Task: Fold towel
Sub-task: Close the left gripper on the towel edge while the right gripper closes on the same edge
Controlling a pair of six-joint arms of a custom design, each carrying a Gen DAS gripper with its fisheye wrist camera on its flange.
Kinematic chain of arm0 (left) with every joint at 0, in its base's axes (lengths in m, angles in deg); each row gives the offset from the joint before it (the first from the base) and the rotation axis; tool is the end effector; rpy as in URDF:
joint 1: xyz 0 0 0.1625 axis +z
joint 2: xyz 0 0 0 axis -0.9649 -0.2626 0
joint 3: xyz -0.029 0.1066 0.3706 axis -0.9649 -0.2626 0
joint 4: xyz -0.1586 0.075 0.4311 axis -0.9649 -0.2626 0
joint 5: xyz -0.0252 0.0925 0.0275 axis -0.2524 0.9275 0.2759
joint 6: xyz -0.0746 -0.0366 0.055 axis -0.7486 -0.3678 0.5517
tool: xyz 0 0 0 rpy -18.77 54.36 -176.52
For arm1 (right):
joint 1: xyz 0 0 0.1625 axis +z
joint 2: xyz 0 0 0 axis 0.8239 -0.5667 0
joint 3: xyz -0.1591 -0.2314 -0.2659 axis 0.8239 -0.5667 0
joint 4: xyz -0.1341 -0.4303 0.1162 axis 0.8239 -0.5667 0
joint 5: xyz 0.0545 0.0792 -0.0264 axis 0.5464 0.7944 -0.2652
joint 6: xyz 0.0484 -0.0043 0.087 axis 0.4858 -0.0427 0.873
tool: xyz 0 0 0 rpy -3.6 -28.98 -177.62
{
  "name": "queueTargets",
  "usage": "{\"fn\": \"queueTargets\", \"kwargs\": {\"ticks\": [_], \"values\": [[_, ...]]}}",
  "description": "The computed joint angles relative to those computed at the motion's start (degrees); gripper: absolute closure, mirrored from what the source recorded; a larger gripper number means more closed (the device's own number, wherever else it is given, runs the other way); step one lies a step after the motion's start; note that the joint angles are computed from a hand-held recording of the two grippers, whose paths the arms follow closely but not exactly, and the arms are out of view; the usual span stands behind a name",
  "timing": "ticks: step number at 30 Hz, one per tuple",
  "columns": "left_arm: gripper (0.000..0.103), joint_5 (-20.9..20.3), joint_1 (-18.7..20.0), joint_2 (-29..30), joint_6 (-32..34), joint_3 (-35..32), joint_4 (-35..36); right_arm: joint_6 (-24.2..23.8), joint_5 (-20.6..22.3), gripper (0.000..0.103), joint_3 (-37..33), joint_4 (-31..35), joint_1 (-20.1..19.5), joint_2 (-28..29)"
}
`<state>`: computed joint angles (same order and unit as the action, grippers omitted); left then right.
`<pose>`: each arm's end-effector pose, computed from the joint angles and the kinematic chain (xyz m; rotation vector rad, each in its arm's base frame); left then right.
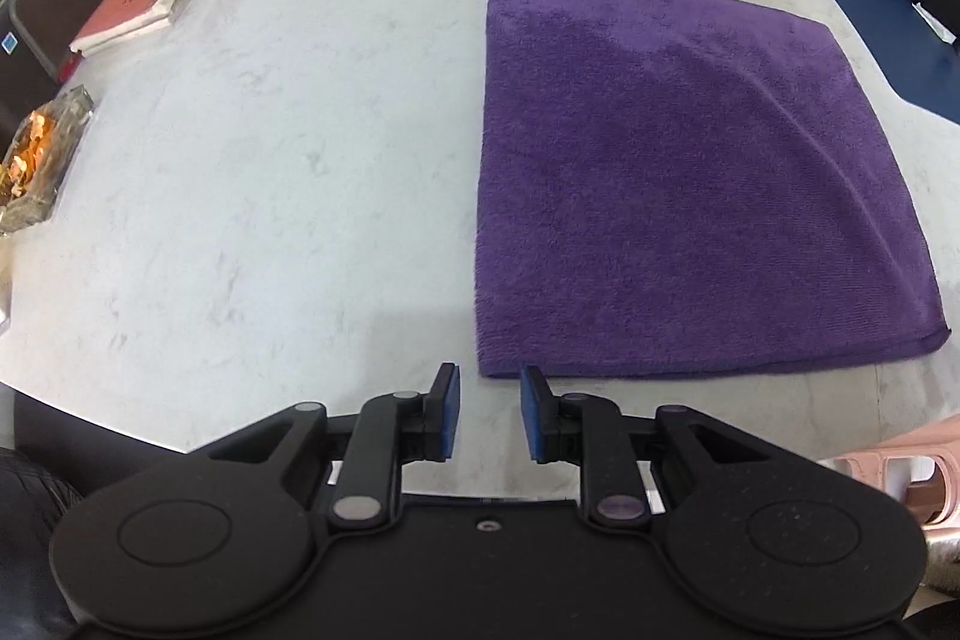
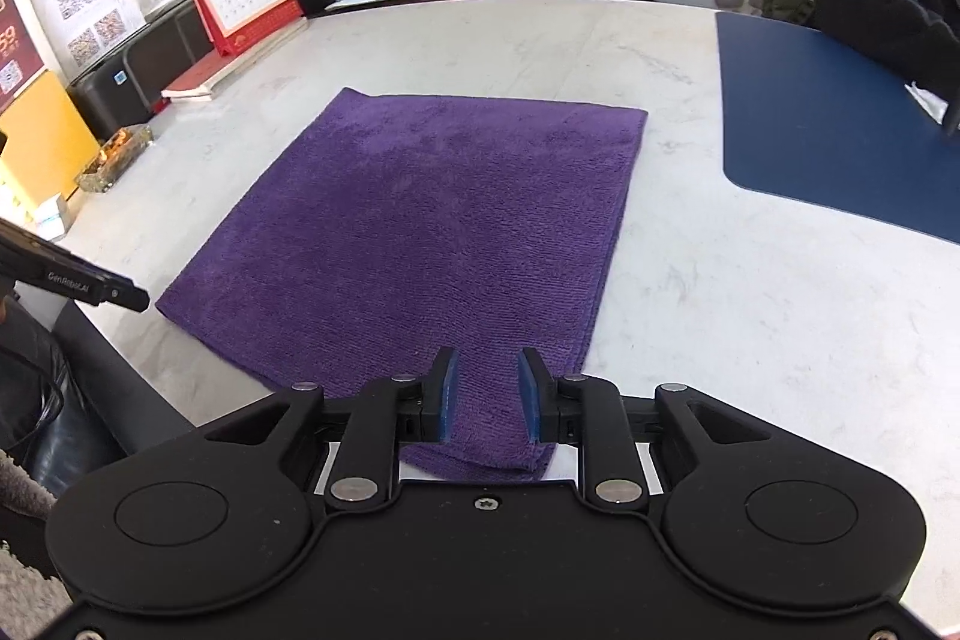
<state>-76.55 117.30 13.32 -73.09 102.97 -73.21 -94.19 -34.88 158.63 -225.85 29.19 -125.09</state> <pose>-0.2926 -0.5505 0.1003 -0.1364 2.2561 -0.5559 0.0591 -0.6213 0.3634 1.0845 -2.4924 0.4636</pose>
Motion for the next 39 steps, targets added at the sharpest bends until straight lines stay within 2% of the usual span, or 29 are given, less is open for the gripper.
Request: {"fn": "queueTargets", "kwargs": {"ticks": [4, 8, 13, 29, 39], "values": [[0.083, -1.0, 0.6, -2.9, 4.1, 3.8, -5.4, 2.7, -1.7, 0.076, 2.5, -2.7, 1.1, -1.2], [0.083, -2.1, 1.2, -5.2, 8.8, 6.8, -11.6, 5.6, -4.3, 0.076, 5.5, -6.3, 1.9, -2.2], [0.083, -3.2, 1.6, -5.0, 14.0, 6.7, -15.3, 7.2, -6.3, 0.076, 8.0, -8.5, 2.7, -3.5], [0.081, -5.0, 4.2, -1.6, 11.3, 2.5, -12.0, 7.7, -6.3, 0.076, 6.9, -8.1, 1.5, -2.6], [0.078, -7.4, 5.3, -2.3, 13.3, 3.6, -18.2, 8.4, -7.2, 0.076, 6.0, -7.4, 1.8, -1.5]]}}
